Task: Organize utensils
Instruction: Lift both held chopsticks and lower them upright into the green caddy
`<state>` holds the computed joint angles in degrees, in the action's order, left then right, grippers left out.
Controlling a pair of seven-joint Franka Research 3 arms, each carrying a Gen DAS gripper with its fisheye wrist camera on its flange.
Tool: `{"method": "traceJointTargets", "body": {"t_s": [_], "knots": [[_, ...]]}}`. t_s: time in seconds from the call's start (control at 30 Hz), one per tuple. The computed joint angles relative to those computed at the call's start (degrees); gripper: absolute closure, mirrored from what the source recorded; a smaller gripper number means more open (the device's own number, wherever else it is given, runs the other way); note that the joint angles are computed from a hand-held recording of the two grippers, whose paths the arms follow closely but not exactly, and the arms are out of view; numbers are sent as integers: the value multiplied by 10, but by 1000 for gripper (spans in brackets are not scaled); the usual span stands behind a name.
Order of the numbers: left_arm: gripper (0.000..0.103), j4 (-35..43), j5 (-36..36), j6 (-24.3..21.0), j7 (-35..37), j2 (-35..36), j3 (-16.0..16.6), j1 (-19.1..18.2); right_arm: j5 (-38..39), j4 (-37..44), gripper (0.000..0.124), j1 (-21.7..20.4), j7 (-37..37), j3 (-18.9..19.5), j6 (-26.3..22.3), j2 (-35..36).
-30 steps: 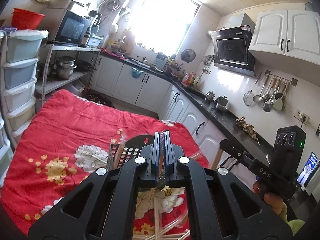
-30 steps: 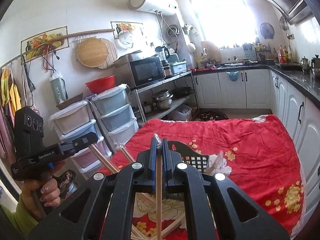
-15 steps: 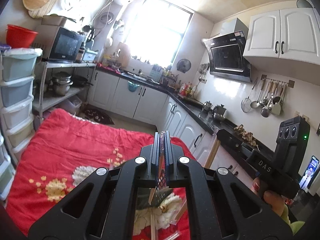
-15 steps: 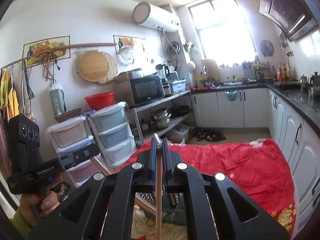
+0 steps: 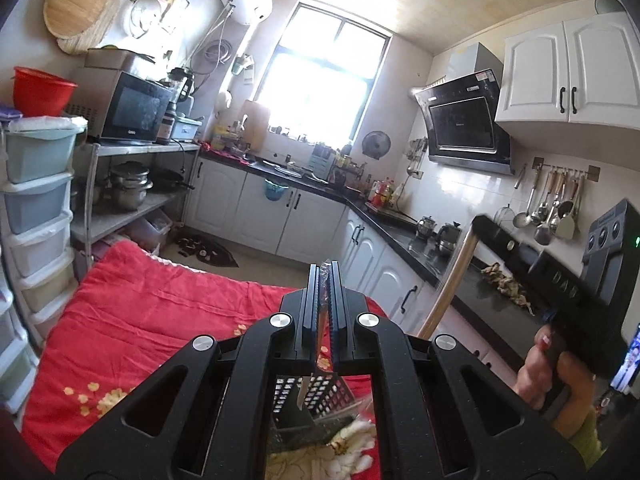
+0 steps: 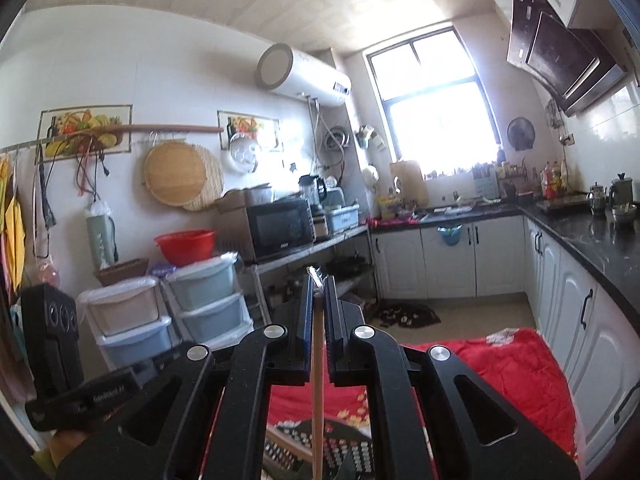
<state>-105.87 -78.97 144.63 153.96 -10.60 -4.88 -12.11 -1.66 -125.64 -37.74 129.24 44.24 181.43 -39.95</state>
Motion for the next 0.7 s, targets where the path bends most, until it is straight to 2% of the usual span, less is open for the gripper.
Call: {"method": "traceJointTargets", "body": {"t_s": [0.27,0.47,0.7], "knots": [[101,-10,-5,26,7,5,-6,-3,22,-12,118,-70,-7,40,55,-17],[101,-17,-7,37,7,13,-10,-3,49,-18,118,-126,-18,81,61,-41],[101,-24,-12,41,9,22,-15,0,75,-29,118,-162,-23,110,78,-59]]}}
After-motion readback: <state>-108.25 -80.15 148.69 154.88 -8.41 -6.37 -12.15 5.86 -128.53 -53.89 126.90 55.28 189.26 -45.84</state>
